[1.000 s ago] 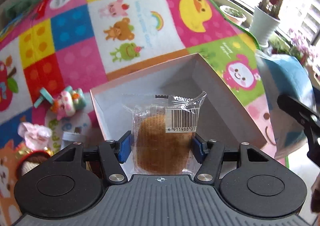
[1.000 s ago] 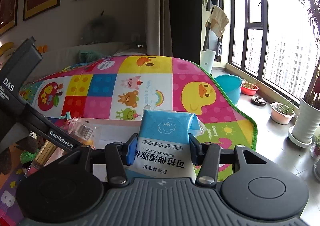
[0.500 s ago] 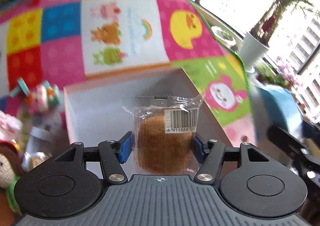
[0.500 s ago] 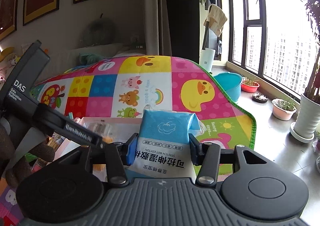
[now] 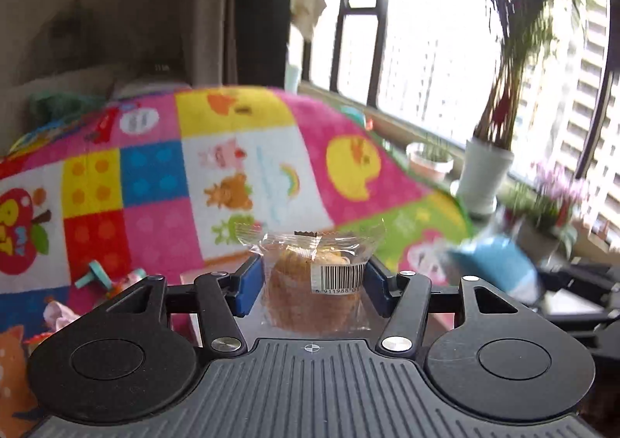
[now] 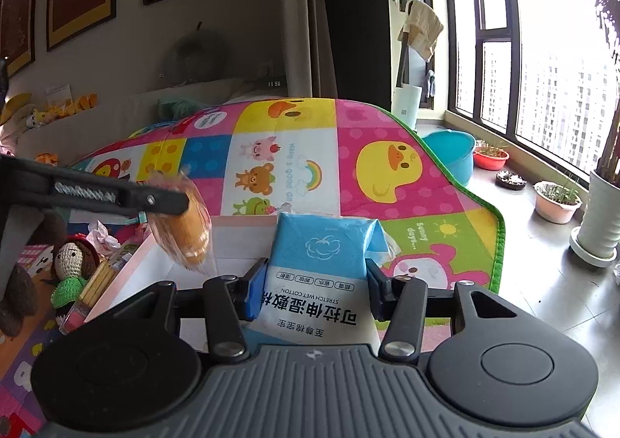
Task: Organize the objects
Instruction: 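Carry the wet-wipes pack over the pink box with the right gripper, then release the wipes into the box while the left gripper grasps the wafer-stick packet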
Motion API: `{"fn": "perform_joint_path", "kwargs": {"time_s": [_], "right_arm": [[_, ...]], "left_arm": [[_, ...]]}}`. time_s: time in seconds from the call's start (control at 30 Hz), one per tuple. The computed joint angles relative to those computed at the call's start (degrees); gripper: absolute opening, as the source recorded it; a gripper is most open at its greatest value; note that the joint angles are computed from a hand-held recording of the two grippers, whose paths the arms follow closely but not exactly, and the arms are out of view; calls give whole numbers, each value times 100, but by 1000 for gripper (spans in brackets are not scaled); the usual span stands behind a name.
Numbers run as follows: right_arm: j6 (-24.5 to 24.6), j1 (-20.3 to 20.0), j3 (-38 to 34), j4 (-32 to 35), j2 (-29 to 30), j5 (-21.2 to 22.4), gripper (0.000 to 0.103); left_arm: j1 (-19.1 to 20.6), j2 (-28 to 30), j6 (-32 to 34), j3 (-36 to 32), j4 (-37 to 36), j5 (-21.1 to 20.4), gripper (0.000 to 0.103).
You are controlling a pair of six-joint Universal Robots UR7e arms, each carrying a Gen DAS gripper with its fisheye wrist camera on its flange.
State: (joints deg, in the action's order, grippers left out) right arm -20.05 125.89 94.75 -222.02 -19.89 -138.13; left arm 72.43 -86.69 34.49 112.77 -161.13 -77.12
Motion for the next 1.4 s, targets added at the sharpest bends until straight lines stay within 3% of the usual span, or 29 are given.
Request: {"fn": "perform_joint_path", "kwargs": {"time_s": [0.07, 0.1, 0.17, 0.2, 0.23, 0.3, 0.37, 0.43, 0.5, 0.57, 0.63, 0.7, 0.8, 0.93, 1.07, 1.13, 1.2, 1.3, 1.4], "right_arm": [[-95, 16, -13, -27, 9, -15, 50], [-121, 19, -12, -41, 8, -1, 50], [-87, 7, -68, 64, 10, 78, 50], [-38, 10, -159, 147, 44, 75, 50], [17, 26, -250, 211, 88, 43, 50], [52, 59, -291, 277, 118, 118, 50], [-56, 102, -280, 323, 139, 131, 50], [-275, 143, -347, 339, 205, 4, 50], [-329, 147, -372, 321, 233, -58, 50], [-203, 111, -319, 374, 190, -14, 50], [-147, 89, -337, 449, 196, -27, 50], [-122, 78, -348, 500, 201, -17, 50], [-275, 79, -514, 651, 240, 70, 50], [78, -56, -1370, 2246, 331, 183, 50], [-308, -171, -2948, 3537, 1067, -212, 50], [-159, -252, -3416, 4377, 1236, -138, 50], [-223, -278, -3817, 4806, 1478, -365, 50], [-536, -245, -3888, 4814, 1615, -834, 50], [-109, -202, -3312, 5260, 1283, -870, 50]], "left_arm": [[164, -190, -127, 58, -102, -408, 61], [198, -256, 119, 220, -423, -511, 61], [66, -158, 783, 415, -541, 3, 61], [63, -33, 755, 339, -240, 223, 61], [103, 4, 487, 147, 193, 203, 60], [279, -26, -186, -30, 394, -376, 62], [241, -29, 4, -39, 296, -301, 61], [225, -63, 341, 164, -431, -305, 59], [358, -154, 617, 377, -1136, -760, 59], [465, -245, 981, 527, -1398, -1156, 59], [522, -337, 1099, 692, -1679, -1273, 59], [680, -538, 754, 708, -1522, -1566, 59], [1105, -709, -17, 430, -695, -2144, 59], [1572, -764, -438, 84, 443, -2447, 55], [1845, -908, -198, 146, 506, -2304, 51], [2044, -974, -130, 120, 590, -2344, 51], [2220, -1026, -77, 98, 650, -2316, 51], [2517, -1036, -53, 60, 655, -2436, 51], [2807, -902, -269, -56, 720, -2767, 51]]}}
